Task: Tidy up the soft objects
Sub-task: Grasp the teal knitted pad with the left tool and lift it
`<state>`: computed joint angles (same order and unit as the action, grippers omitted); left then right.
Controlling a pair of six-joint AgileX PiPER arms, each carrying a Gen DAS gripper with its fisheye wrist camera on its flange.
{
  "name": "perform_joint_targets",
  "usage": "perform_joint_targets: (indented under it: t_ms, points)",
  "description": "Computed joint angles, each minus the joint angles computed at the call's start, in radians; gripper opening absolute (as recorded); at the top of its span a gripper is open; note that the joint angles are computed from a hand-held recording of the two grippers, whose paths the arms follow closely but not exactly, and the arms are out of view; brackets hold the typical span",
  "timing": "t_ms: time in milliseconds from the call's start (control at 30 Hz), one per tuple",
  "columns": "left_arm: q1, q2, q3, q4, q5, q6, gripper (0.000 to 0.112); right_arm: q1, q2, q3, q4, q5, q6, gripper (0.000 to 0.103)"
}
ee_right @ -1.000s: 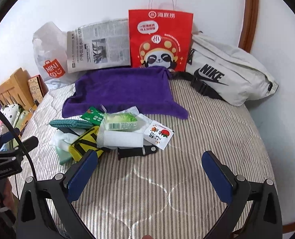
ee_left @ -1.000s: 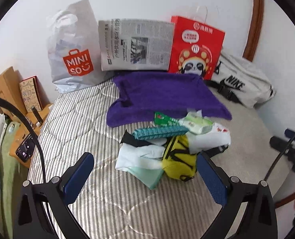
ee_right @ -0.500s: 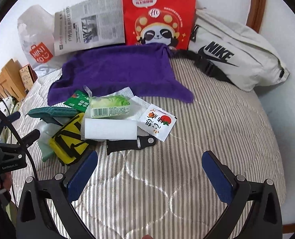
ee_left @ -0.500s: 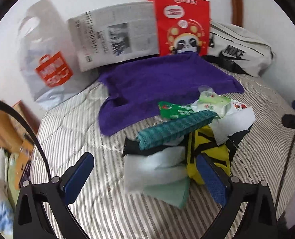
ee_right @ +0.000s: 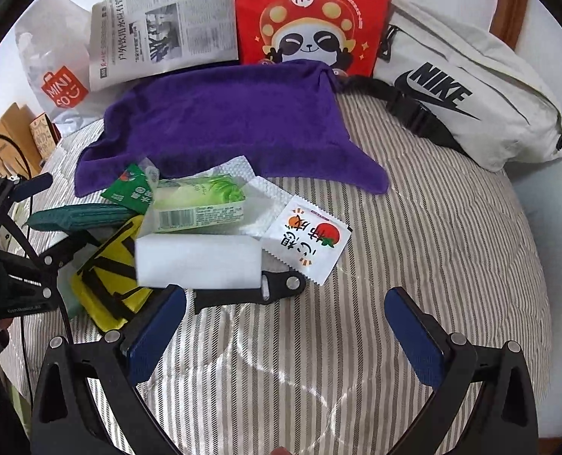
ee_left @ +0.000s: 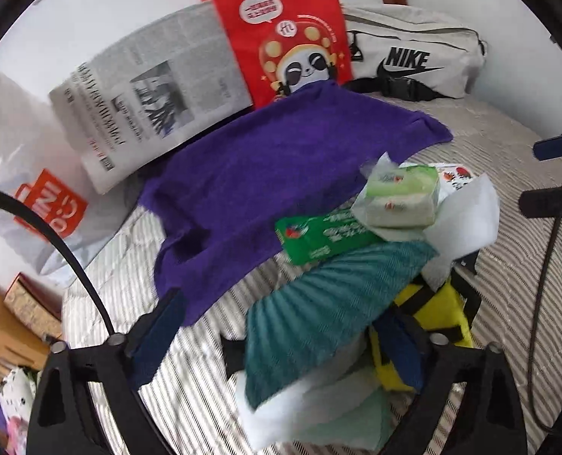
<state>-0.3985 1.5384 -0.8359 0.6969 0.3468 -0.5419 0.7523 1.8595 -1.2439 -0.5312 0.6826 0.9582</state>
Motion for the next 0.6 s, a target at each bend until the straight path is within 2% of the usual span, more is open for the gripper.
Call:
perform_joint_targets:
  t_ms: [67, 133, 233, 300, 367, 433, 467, 600]
  points:
    - [0.012, 0.019, -0.021, -0.090, -0.006, 0.092, 0.068, -0.017, 0.009, -0.002, 0.007, -0.004, -0.020, 0.103]
    - [0.020, 0.039, -0.043, -0.165, -0.003, 0.165, 0.059, -0.034, 0.014, 0.001, 0.011, -0.012, -0.027, 0.103]
    - [0.010, 0.043, -0.040, -0.128, -0.009, 0.130, 0.058, -0.072, 0.021, 0.007, 0.041, -0.037, -0.041, 0.103]
    - [0.014, 0.037, -0.039, -0.150, -0.014, 0.148, 0.051, -0.089, 0.029, 0.002, 0.053, -0.042, -0.053, 0.103]
    - [0.035, 0.023, -0.038, -0.263, -0.021, 0.251, 0.041, -0.096, 0.036, -0.002, 0.053, -0.041, -0.058, 0.103]
    - [0.057, 0.004, -0.035, -0.359, -0.025, 0.339, 0.039, -0.097, 0.037, -0.001, 0.054, -0.044, -0.058, 0.103]
    - [0.070, -0.007, -0.031, -0.426, -0.028, 0.403, 0.033, -0.095, 0.036, 0.001, 0.055, -0.047, -0.058, 0.103]
    - [0.114, -0.055, -0.009, -0.575, -0.030, 0.534, 0.032, -0.087, 0.041, -0.003, 0.060, -0.050, -0.063, 0.103]
